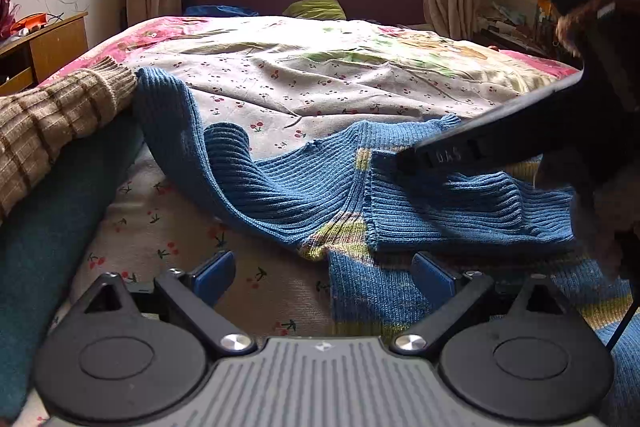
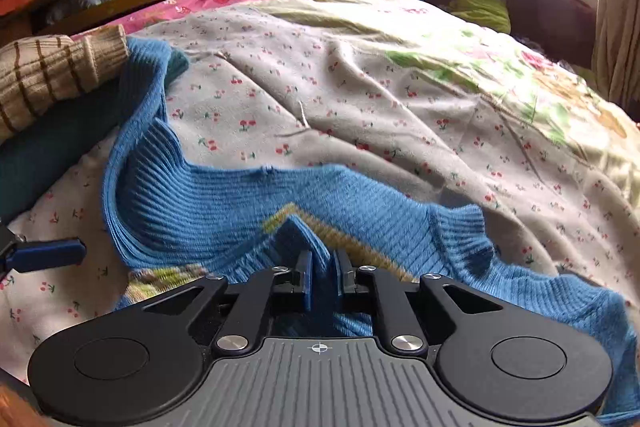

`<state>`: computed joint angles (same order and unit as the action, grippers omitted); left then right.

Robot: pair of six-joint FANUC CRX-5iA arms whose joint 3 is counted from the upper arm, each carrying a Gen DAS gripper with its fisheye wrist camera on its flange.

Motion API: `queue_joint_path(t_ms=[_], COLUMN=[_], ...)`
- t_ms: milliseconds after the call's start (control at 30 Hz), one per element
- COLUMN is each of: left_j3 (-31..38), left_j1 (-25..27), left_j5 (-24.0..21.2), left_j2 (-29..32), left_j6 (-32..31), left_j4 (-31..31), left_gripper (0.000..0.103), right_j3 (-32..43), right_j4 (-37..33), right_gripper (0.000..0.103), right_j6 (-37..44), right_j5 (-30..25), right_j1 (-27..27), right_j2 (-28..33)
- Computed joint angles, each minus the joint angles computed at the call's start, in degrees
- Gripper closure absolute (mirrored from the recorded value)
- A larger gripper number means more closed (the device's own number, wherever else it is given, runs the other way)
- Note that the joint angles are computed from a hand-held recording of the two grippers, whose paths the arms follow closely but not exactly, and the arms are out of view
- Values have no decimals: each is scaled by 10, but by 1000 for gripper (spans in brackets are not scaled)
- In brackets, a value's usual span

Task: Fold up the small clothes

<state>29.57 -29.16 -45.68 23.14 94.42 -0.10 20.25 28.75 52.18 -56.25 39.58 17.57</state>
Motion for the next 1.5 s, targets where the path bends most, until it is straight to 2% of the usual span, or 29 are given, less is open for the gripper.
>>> queue_joint_path(t_ms=[33, 100, 233, 333, 500, 533, 600, 667, 700, 767, 867, 967, 1033, 1100, 1167, 1233, 1333, 1400, 1433, 1500], left_j3=[-3, -10, -29, -37, -57, -59, -61, -58, -59, -60, -57, -50, -42, -24, -3, 22, 67, 86, 105, 97], left_j1=[1, 4, 9, 15, 24, 26, 30, 33, 33, 33, 25, 13, 4, -7, -13, -11, -4, 3, 1, 8], left_j5=[3, 12, 33, 42, 62, 63, 62, 57, 58, 61, 66, 69, 65, 57, 42, 25, -16, -30, -50, -44], left_j2=[-1, -4, -12, -15, -19, -18, -17, -14, -14, -14, -16, -16, -15, -11, -5, 7, 29, 44, 54, 57], left_j6=[-2, -8, -20, -24, -34, -36, -35, -29, -25, -18, -5, 2, 9, 24, 60, 93, 148, 176, 195, 200], left_j4=[5, 16, 33, 44, 67, 73, 83, 85, 85, 82, 54, 21, -7, -50, -80, -80, -86, -75, -90, -85], left_gripper=[0, 0, 0, 0, 0, 0, 0, 0, 0, 0, 0, 0, 0, 0, 0, 0, 0, 0, 0, 0], right_j3=[21, 91, 251, 367, 621, 647, 628, 537, 496, 415, 290, 152, 96, 86, 107, 139, 242, 324, 369, 456], right_j4=[-24, -110, -253, -307, -435, -447, -474, -484, -490, -496, -482, -463, -409, -378, -406, -410, -428, -443, -456, -476], right_gripper=[84, 71, 71, 71, 69, 69, 69, 77, 86, 91, 99, 101, 101, 94, 93, 89, 84, 73, 73, 71], right_j6=[9, 53, 99, 96, 64, 50, 42, 43, 44, 40, 18, -9, -39, -43, -15, -13, 15, 30, 41, 52], right_j5=[5, 1, -20, -47, -170, -181, -168, -105, -73, -3, 117, 250, 276, 248, 200, 160, 66, -2, -33, -87], right_j1=[-3, -14, -40, -57, -96, -100, -106, -105, -105, -104, -98, -96, -91, -91, -99, -100, -106, -108, -111, -114], right_j2=[4, 28, 108, 178, 322, 337, 329, 282, 259, 211, 132, 35, -8, -22, -14, 13, 87, 143, 172, 227])
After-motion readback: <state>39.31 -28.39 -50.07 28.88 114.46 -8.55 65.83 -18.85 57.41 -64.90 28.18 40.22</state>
